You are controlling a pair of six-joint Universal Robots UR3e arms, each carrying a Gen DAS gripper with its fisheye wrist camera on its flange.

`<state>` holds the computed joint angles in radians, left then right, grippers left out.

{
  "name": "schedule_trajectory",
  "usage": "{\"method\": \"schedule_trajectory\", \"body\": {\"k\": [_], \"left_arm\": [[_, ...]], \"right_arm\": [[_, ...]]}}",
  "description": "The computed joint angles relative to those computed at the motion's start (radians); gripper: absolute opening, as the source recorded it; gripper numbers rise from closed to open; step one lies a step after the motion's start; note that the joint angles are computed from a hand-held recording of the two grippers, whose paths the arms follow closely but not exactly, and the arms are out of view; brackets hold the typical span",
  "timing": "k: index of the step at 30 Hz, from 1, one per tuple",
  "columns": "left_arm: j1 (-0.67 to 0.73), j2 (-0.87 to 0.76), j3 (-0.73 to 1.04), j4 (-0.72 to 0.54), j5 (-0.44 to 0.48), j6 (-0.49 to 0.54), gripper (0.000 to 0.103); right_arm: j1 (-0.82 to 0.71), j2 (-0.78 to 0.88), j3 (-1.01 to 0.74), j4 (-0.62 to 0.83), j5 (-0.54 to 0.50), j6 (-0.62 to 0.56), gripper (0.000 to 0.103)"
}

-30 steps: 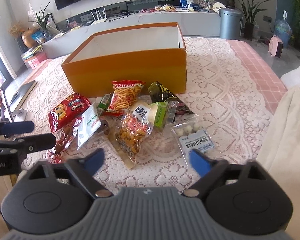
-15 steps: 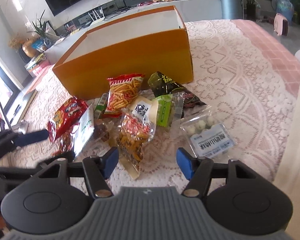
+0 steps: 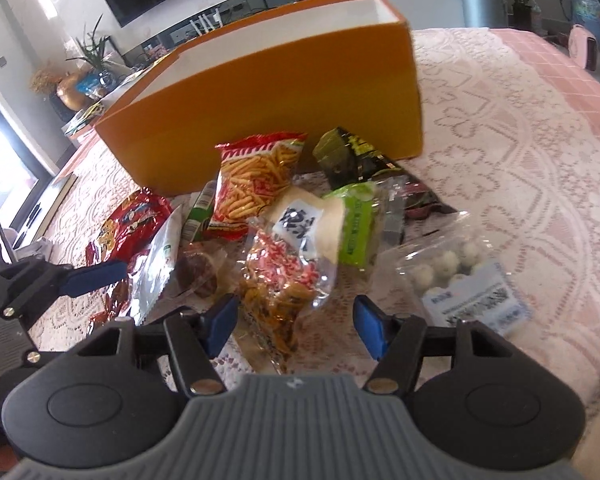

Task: Organize snacks
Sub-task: 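Grasp the white noodle-stick packet with the left tool while the right grasps the peanut bag, then carry both packets over the orange box and open both tools to drop them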

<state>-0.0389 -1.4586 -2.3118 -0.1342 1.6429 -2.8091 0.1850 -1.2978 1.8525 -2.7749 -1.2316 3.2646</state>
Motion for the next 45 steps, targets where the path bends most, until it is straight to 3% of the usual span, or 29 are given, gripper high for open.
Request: {"method": "schedule_trajectory", "body": {"k": [4, 7, 9, 15, 23, 27, 33, 41, 45], "left_arm": [[-0.002, -0.022, -0.011, 0.049, -0.010, 0.012, 0.072], [0.003, -0.009, -0.021, 0.054, -0.027, 0.022, 0.060], [0.005, 0.007, -0.031, 0.064, -0.024, 0.029, 0.053], [0.029, 0.075, -0.048, 0.084, -0.014, 0.013, 0.043], [0.013, 0.021, -0.003, 0.113, 0.046, 0.041, 0.042], [0.009, 0.009, 0.032, 0.061, 0.047, 0.005, 0.024], [0.017, 0.049, 0.038, 0.010, 0.045, -0.027, 0.010], [0.098, 0.221, 0.018, -0.101, -0.059, -0.078, 0.007], [0.083, 0.258, 0.028, -0.103, -0.035, -0.107, 0.007]], "right_arm": [[0.004, 0.044, -0.011, -0.036, 0.011, 0.009, 0.057], [-0.002, 0.053, -0.005, -0.058, 0.031, 0.008, 0.048], [-0.002, 0.051, 0.001, -0.066, 0.046, -0.004, 0.036], [0.024, 0.032, 0.011, -0.083, 0.014, -0.050, 0.033], [0.024, -0.011, 0.038, -0.089, 0.021, -0.066, 0.026], [0.023, -0.025, 0.043, -0.082, 0.026, -0.071, 0.024], [0.014, -0.053, 0.060, -0.074, 0.037, -0.080, 0.023], [0.002, -0.117, 0.065, -0.025, 0.066, -0.045, 0.022], [0.010, -0.159, 0.082, -0.042, 0.049, -0.040, 0.022]]}}
